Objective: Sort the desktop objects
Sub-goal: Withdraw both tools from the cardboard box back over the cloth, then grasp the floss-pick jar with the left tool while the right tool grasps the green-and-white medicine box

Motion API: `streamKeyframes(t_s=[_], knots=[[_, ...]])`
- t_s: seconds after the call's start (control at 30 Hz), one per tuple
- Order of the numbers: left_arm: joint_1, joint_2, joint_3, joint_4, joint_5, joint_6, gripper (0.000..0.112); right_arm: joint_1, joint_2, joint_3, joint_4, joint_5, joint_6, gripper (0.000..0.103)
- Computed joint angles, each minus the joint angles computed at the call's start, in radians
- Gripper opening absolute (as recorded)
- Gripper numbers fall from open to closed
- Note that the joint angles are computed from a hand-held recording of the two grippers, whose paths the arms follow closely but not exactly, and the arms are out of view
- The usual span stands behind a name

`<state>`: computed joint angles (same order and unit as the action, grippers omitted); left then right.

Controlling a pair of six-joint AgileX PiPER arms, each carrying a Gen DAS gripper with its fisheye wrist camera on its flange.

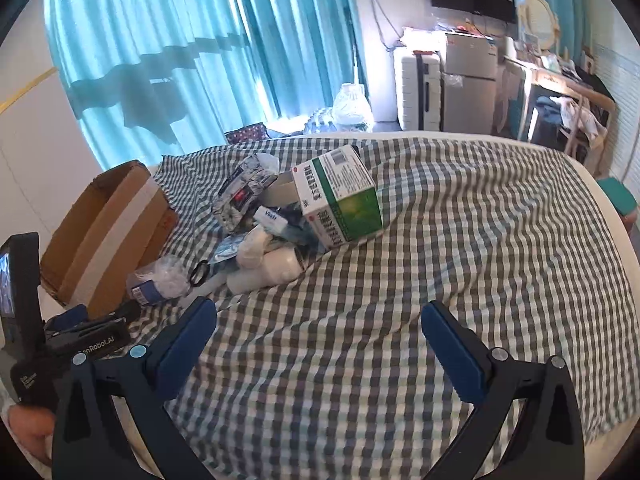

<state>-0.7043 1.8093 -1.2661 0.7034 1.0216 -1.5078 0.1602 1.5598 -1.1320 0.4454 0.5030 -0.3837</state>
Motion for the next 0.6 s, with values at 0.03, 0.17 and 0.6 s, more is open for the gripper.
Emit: streamKeyframes(t_s=[0.03, 0.17, 0.6], knots=[[0.015, 0.025, -0.02, -0.011, -0.003, 0.01, 0.102, -0.001, 0.034, -0.03, 0.0, -0.009, -0.04, 0.103], [0.041, 0.089, -0.046, 0.012, -0.025, -0.045, 0.102, 0.013, 0.169, -0.173, -0.077, -0.009, -0.081, 0.103], [0.131, 0.227, -0.086, 0.095, -0.056, -0.161, 0.102, 0.084, 0.601, -0.648, -0.416, 0.063, 0.165, 0.103]])
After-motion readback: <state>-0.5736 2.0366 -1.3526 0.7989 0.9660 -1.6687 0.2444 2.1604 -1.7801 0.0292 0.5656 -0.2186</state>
